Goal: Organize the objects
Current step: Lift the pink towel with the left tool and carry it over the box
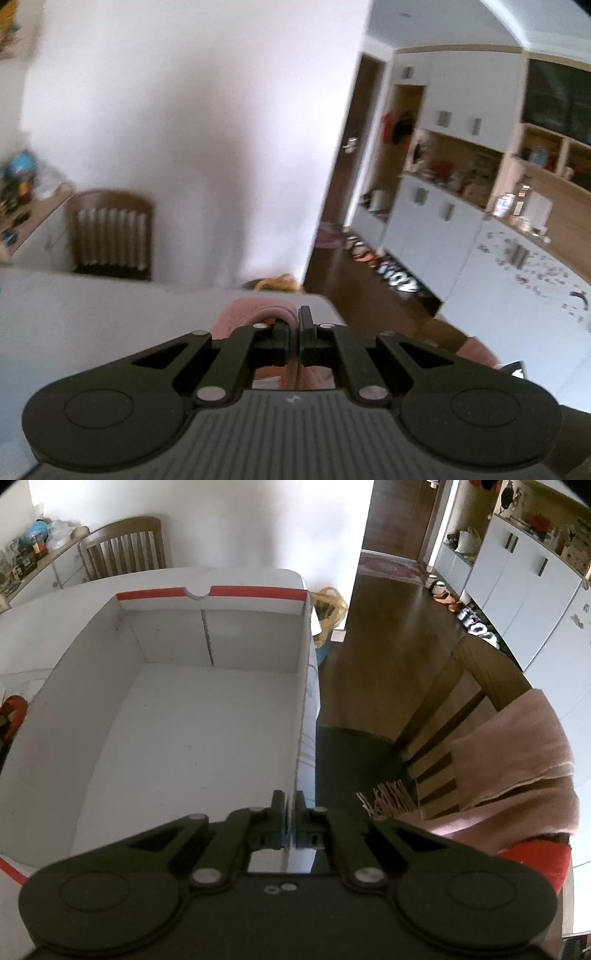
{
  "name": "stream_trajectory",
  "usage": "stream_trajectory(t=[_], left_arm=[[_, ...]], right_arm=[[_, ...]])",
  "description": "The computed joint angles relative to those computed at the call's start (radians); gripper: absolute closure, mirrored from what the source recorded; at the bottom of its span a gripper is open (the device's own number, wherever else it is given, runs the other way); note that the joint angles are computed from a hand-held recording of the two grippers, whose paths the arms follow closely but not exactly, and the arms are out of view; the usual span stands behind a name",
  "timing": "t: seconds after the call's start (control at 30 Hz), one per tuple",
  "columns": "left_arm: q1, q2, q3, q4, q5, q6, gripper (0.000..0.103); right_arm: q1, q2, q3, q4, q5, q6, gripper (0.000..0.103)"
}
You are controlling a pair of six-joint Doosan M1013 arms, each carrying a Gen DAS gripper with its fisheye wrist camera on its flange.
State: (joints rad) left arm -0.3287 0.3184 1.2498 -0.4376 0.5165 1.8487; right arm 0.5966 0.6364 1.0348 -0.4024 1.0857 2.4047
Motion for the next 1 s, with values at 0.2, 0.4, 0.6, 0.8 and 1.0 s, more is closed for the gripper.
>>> stream_trajectory(t=[0.2, 0.4, 0.6, 0.8, 1.0], left_arm=[[-0.016, 0.033, -0.079, -0.233, 0.058, 0.265, 0.099], [-0.038, 0.091, -0.173, -0.378, 0.141, 0.414, 0.099], [-0.053, 0.133, -0.225, -0.476, 0.201, 0.462, 0.099], [-0.056, 0.172, -0.242, -0.533, 0.22, 0.482, 0.099], [-0.057, 0.236, -0.271, -0.369, 0.29, 0.288, 0.099]], right_arm=[[0.003, 0.009, -0.016, 0.002, 0.021, 0.0, 0.101], [0.004, 0.017, -0.039, 0.006, 0.052, -0.012, 0.101], [0.009, 0.024, -0.053, 0.0, 0.073, -0.019, 0.101], [0.011, 0.021, -0.053, 0.0, 0.084, -0.045, 0.1], [0.012, 0.03, -0.068, -0.004, 0.094, -0.055, 0.1]])
